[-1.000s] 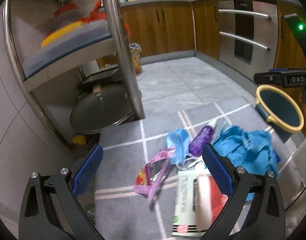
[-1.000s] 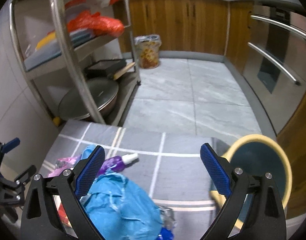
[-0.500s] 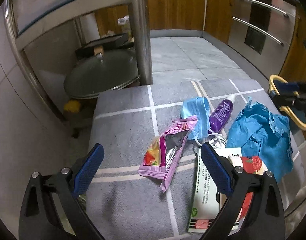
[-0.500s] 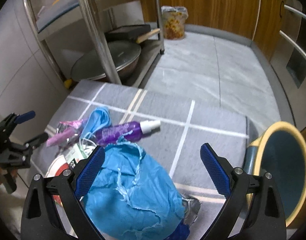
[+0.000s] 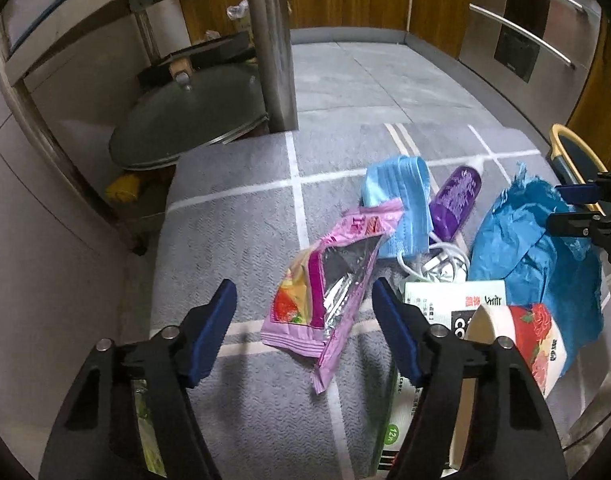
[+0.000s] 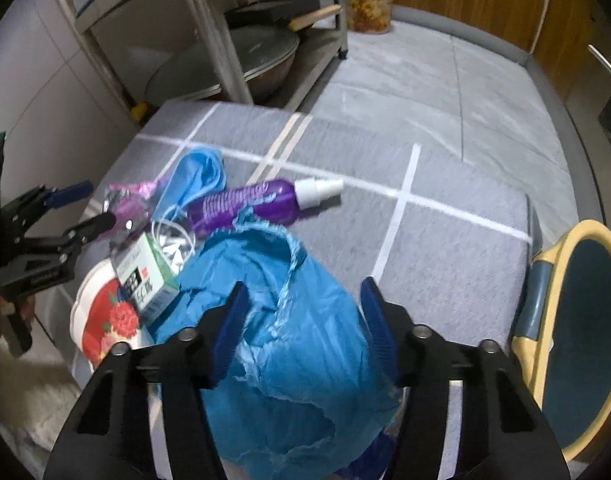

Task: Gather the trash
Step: 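Lower the right gripper onto the blue glove and close it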

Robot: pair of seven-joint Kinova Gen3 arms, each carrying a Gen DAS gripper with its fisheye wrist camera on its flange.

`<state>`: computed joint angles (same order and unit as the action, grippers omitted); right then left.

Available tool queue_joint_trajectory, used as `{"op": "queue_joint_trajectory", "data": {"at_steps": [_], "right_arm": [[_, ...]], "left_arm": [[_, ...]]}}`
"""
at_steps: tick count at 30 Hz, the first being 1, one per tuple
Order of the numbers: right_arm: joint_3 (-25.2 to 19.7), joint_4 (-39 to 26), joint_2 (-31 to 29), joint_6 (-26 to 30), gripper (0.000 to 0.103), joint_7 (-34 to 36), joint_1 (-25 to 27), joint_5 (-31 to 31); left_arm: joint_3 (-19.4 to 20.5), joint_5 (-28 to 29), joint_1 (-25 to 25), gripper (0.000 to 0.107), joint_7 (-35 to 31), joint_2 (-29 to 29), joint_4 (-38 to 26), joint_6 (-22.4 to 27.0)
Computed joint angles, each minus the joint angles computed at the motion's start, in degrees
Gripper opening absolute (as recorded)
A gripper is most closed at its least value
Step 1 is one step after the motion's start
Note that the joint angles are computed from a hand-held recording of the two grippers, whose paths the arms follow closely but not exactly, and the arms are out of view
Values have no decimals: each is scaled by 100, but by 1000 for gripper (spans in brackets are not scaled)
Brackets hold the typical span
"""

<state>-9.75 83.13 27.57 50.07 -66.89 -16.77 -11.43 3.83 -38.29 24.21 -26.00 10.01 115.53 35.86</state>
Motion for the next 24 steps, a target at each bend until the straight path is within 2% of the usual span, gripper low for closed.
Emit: {"op": "queue_joint_trajectory", "data": {"at_steps": [2,3,5,8,9,11,15,18,24], "right_arm": [[-12,-28,22,85,41,36,21,-11],[-48,-64,42,160,34,106,75,-70],[-93,-94,40,231,28,246,149,-161],[-112,-67,-32,227,12,389,218,-280],[-117,-29,-89,208,11,426,248,-330],[-141,90,-227,124,7,542,293,-413],[-138,333,-540,-13,6,714,355,-544],[-127,547,-857,-151,5,829,440,-706],[-2,1084,-1582,-566,5,1007,594,-1021]], "left_arm": [[38,216,-95,53,-233,79,-54,2],[46,315,-117,51,-330,100,-76,15],[48,499,-159,29,-545,147,-125,42],[3,531,-68,13,-571,141,-196,175],[-17,484,-20,9,-497,129,-213,234],[-45,303,105,7,-204,37,-208,342],[80,-140,308,5,331,-144,-256,712],[308,-595,569,5,770,-251,-404,1290],[806,-949,908,5,1175,-486,-787,2027]]}}
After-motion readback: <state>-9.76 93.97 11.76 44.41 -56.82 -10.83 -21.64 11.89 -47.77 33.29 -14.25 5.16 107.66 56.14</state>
